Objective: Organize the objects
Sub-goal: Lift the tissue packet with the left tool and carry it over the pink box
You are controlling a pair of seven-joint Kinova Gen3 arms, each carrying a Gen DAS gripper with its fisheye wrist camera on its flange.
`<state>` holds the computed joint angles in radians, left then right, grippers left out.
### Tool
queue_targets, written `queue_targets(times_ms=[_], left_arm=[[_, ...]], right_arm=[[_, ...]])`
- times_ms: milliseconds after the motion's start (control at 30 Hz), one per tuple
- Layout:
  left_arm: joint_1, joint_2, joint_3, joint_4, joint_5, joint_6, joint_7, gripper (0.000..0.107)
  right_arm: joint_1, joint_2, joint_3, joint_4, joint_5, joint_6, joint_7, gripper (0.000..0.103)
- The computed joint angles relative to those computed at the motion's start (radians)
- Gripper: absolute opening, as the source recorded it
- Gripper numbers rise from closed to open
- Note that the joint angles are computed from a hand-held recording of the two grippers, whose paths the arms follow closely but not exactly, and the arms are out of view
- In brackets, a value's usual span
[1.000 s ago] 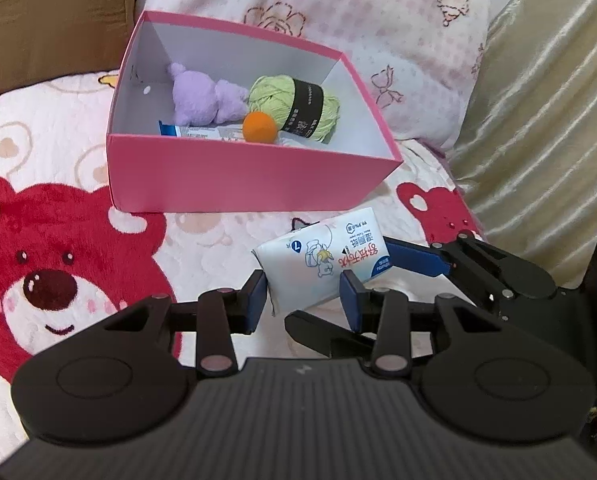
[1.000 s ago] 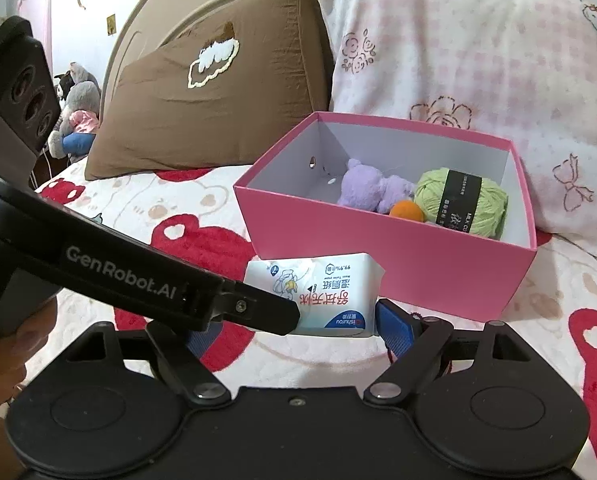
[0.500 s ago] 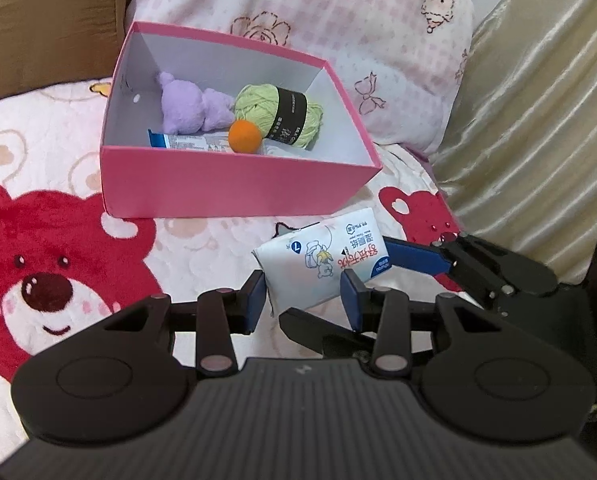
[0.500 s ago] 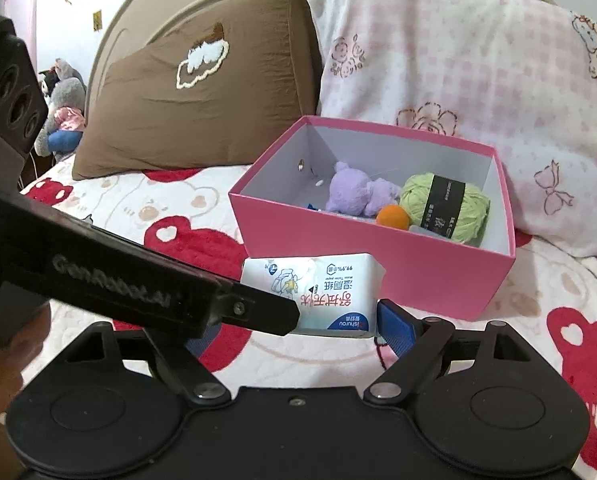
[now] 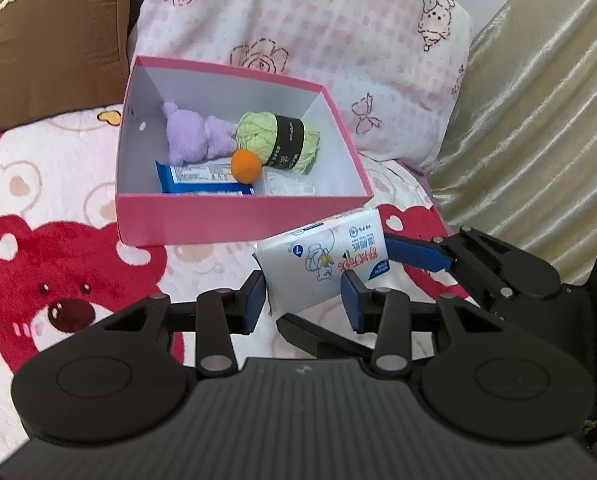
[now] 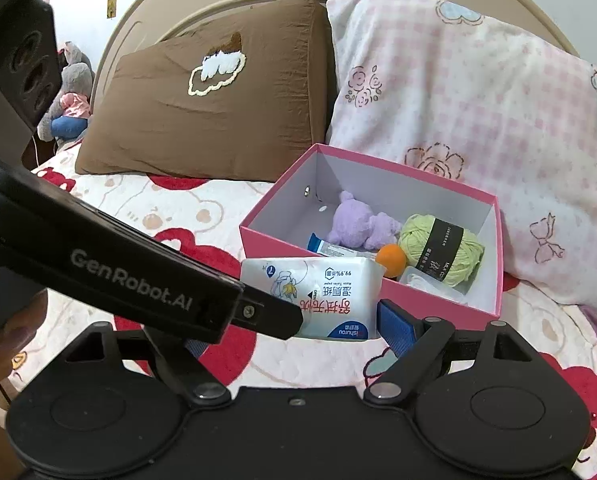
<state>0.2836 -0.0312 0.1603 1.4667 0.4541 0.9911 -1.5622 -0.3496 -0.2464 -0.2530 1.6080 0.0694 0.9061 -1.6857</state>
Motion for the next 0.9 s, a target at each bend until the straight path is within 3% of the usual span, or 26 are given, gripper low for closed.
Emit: queue_targets(times_ms=[367, 533, 700, 900], left_arm=[[0.004, 0.058, 0.012, -0.145, -0.081, 0.044, 0.036, 0.040], [0.018, 0.163, 0.020, -0.314, -0.163, 0.143, 0.099, 0.040], [0.049, 0.302, 0.013, -0.508, -0.231, 0.248, 0.177, 0.040], [0.073, 0.430, 0.001, -0.639, -0.251, 0.303, 0.240, 0.040]], right_arm=[[0.000, 0.042, 0.167, -0.065, -0.283, 0.016, 0.180, 0.082], [0.024, 0.093, 0.207, -0.120, -0.375, 0.021, 0.275, 0.070], [0.087, 0.208, 0.232, -0.228, -0.485, 0.094, 0.312, 0.061], [0.184, 0.334, 0.214, -0.326, -0.572, 0.167, 0.333, 0.060]])
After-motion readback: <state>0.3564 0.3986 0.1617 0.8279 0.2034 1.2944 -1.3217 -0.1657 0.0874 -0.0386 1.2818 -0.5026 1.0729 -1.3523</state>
